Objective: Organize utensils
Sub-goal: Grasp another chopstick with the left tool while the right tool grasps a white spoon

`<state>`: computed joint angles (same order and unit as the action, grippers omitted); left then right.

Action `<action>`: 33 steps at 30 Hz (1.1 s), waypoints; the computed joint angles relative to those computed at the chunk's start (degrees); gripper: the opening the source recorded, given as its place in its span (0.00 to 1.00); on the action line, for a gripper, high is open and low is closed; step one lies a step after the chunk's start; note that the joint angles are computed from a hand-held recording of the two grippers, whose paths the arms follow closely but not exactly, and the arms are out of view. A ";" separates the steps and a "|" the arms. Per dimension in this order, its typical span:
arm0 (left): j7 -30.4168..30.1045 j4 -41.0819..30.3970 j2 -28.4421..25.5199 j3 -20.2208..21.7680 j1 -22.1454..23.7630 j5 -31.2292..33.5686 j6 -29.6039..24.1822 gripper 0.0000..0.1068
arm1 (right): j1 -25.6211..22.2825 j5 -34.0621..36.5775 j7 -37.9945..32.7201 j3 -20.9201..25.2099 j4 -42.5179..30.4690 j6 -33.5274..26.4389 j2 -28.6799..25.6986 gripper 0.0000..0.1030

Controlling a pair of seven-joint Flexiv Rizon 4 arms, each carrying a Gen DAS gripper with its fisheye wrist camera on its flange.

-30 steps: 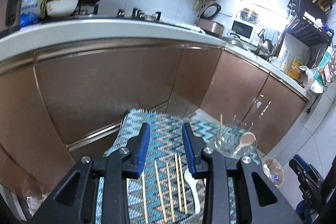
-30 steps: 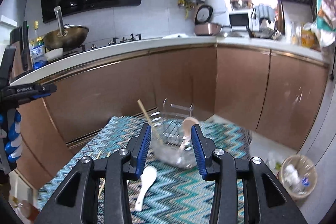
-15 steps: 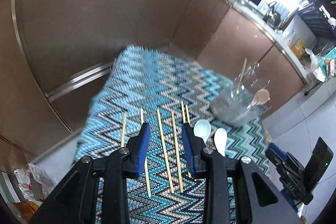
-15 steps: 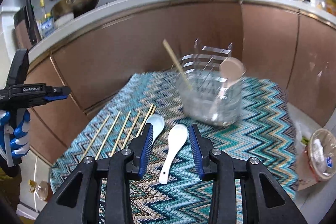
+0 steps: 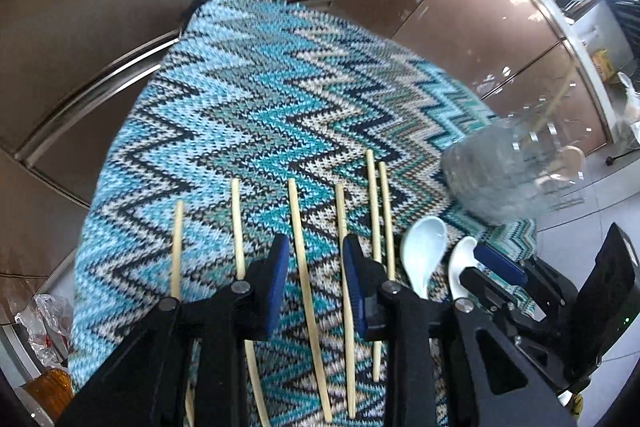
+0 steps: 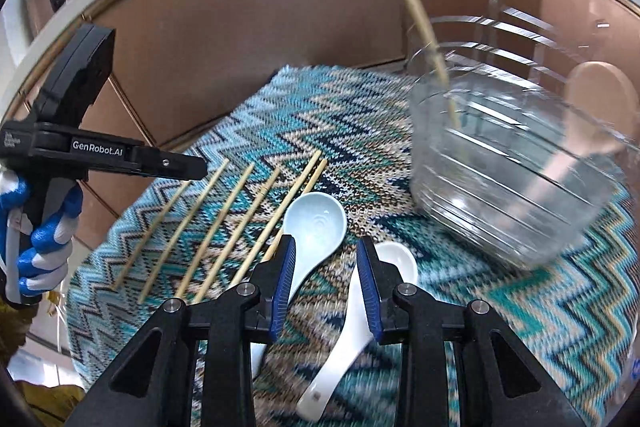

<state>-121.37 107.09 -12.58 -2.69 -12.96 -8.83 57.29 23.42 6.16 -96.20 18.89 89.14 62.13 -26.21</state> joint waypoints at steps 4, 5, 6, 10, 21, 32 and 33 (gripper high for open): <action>0.45 -2.32 -2.08 -0.18 0.50 -0.56 -2.31 0.23 | 0.17 -0.68 -2.12 0.18 -4.32 -3.49 -3.34 0.31; 0.54 -2.89 -2.52 -0.13 0.54 -0.49 -2.88 0.23 | 0.37 -0.94 -2.43 0.00 -5.03 -3.97 -3.90 0.31; 0.61 -3.51 -3.00 -0.10 0.61 -0.49 -3.57 0.23 | 0.51 -1.15 -2.74 -0.13 -5.76 -4.56 -4.45 0.31; 0.31 -5.69 -4.84 0.08 0.91 -0.70 -6.25 0.22 | 0.91 -1.94 -3.91 -0.60 -9.01 -7.84 -6.58 0.31; 0.40 -7.46 -6.49 0.63 0.95 -0.68 -9.13 0.06 | 1.60 -0.46 -7.88 -0.71 -14.81 -14.50 -9.74 0.18; -1.64 -1.76 -1.52 0.92 -0.40 1.73 -0.88 0.04 | 3.31 -3.56 -5.08 -2.90 -6.97 -6.18 -4.72 0.06; -2.74 -1.53 -0.73 1.23 -0.91 3.08 -0.49 0.04 | 3.30 -3.86 -4.52 -2.94 -5.80 -5.02 -3.94 0.05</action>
<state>-124.11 105.57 -13.30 -1.45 -13.87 -5.75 56.80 26.72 2.30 -100.71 15.96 83.34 57.11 -30.15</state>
